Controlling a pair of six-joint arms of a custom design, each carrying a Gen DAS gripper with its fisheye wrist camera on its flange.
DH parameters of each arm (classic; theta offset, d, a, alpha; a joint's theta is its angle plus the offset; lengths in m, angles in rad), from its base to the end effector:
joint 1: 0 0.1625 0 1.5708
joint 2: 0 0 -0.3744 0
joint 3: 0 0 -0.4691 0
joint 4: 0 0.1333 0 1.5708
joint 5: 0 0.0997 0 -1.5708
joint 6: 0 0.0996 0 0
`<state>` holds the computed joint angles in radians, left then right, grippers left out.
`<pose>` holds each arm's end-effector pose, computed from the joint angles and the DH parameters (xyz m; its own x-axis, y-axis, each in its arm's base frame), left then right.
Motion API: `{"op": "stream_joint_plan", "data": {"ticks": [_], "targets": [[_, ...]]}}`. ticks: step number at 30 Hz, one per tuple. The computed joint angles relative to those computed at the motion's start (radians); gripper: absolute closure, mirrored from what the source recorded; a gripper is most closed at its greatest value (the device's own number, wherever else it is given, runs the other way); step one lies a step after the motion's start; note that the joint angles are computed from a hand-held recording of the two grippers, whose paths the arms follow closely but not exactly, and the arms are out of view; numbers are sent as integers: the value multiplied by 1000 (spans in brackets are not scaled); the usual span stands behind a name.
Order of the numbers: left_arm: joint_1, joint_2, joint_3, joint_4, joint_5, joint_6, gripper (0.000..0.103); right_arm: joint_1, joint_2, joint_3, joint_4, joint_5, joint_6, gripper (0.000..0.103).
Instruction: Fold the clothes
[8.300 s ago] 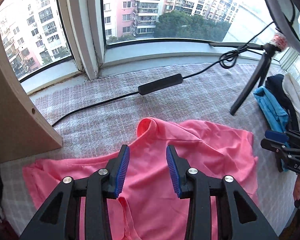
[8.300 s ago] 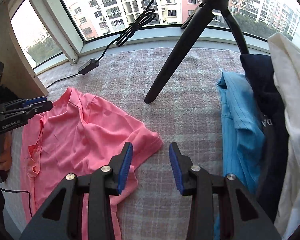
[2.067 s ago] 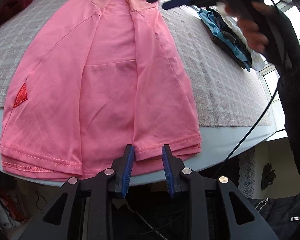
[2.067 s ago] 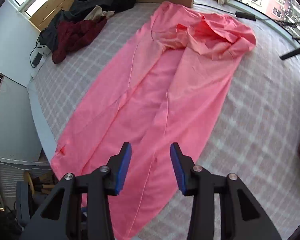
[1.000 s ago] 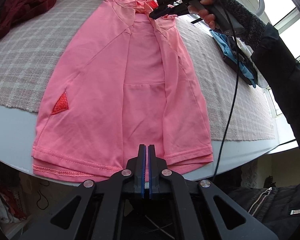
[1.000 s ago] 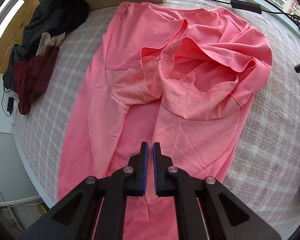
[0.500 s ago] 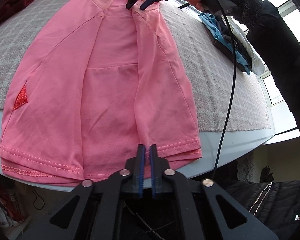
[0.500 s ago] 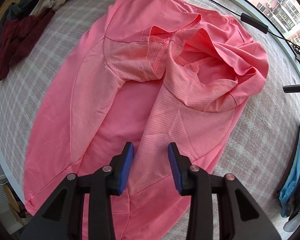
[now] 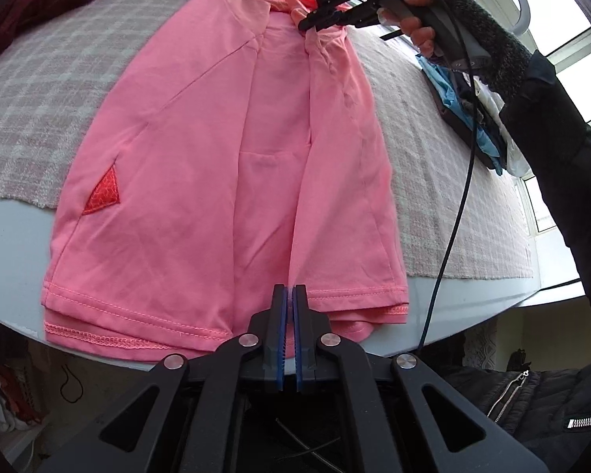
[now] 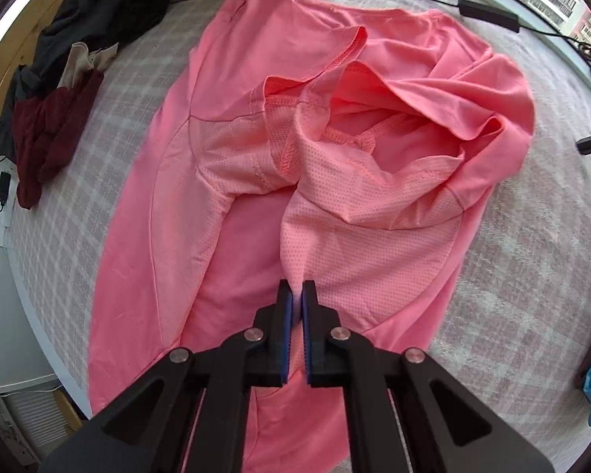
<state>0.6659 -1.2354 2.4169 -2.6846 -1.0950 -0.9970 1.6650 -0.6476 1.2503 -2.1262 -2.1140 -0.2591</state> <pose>-0.1999 -0.3846 -0.0130 -0.9438 -0.1278 -0.3049 -0.0149 0.9377 -0.3471 0.1549 -0.7694 0.0326 -0.7975 -0.3561 0.4870 -0.3086 0.9344 0.1780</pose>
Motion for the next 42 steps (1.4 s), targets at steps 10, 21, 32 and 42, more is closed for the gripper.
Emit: {"op": "stream_joint_plan", "data": {"ticks": [10,21,32,42], "targets": [[-56,-305,-23,430,111,-57,96,-31,-233,86,-76,395,22,81],[143,76,-586,514,305,601,76,-79,-357,148,-80,350,24,81],[337,674,-1277,529,261,1221,67,-141,-320,307,-199,397,180,81],[378,881,-1520,619,318,1386,76,-167,-228,213,-134,373,224,81]]}}
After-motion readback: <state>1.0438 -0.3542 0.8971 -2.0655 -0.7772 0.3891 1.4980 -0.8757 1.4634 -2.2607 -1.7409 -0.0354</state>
